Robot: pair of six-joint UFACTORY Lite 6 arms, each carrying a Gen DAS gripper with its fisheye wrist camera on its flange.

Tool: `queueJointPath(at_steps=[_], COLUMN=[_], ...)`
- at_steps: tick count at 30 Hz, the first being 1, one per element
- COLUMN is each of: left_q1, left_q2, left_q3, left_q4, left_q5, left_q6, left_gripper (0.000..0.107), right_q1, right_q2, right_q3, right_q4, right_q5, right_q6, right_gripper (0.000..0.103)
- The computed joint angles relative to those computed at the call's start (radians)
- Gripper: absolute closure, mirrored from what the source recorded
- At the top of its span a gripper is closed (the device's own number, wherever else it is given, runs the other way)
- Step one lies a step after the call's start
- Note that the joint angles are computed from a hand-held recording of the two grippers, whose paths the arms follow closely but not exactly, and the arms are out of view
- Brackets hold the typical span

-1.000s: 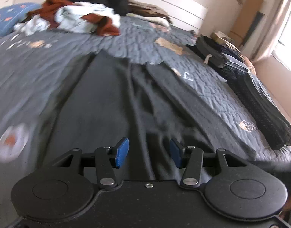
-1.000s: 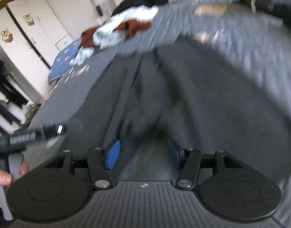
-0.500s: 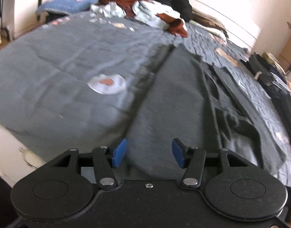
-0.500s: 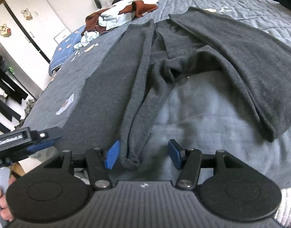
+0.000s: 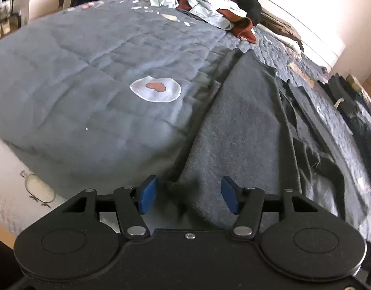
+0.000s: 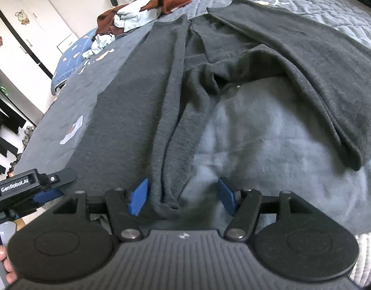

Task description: Fold clothes

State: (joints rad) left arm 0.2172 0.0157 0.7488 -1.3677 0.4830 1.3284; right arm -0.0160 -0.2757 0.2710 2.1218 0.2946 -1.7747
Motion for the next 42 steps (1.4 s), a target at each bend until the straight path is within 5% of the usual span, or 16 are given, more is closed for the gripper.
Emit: queueJointPath(at_steps=[2,4,6,7,12,17,26,29,30,32,35,42], left_q1=[0.015,0.022,0.027,0.038,0.165,0.256,0.095,0.105,0.105,0.115,0.106,0.083], left_q2=[0.032,0.062,0.076,0.074,0.052,-0.013,0.030,0.030,0.035,0.040,0.038,0.101], left_q3=[0.016,0.031,0.044,0.047,0.103,0.148,0.143,0.145,0.147,0.144,0.137,0.153], left_q4=[-0.017,-0.022,-0.009,-0.008,0.009,0.068,0.242,0.263,0.284,0.285,0.282,0.302], left_q5=[0.040,0.065,0.079,0.098,0.313,0.384,0.108,0.103,0.092,0.107,0.108,0.076], left_q6=[-0.008,-0.017,-0.023,-0.022,-0.048,-0.045,-0.170,-0.211,-0.244,-0.255,-0.240,-0.320], left_gripper=[0.065,0.094,0.100,0.101,0.103,0.103,0.101,0.090,0.079,0.076,0.071,0.068], right_q1=[0.007,-0.020,-0.071,-0.110,-0.219,-0.356,-0.134,-0.125,-0.135,-0.136,-0.056,0.017], right_q2=[0.000,0.012,0.038,0.058,0.063,-0.020,0.102,-0.011,-0.029,-0.055,-0.116,-0.079], right_q3=[0.000,0.000,0.009,0.017,0.016,-0.014,-0.002,-0.018,-0.023,-0.028,-0.032,0.001], right_q4=[0.018,-0.038,-0.154,-0.225,-0.392,-0.545,-0.485,-0.516,-0.525,-0.528,-0.533,-0.423], right_q5=[-0.006,0.029,0.095,0.148,0.299,0.523,0.296,0.268,0.268,0.246,0.137,0.098], right_q6=[-0.020,0.035,0.144,0.220,0.406,0.577,0.566,0.574,0.580,0.586,0.600,0.432], right_gripper=[0.041,0.056,0.089,0.094,0.098,0.098,0.094,0.087,0.078,0.065,0.064,0.063])
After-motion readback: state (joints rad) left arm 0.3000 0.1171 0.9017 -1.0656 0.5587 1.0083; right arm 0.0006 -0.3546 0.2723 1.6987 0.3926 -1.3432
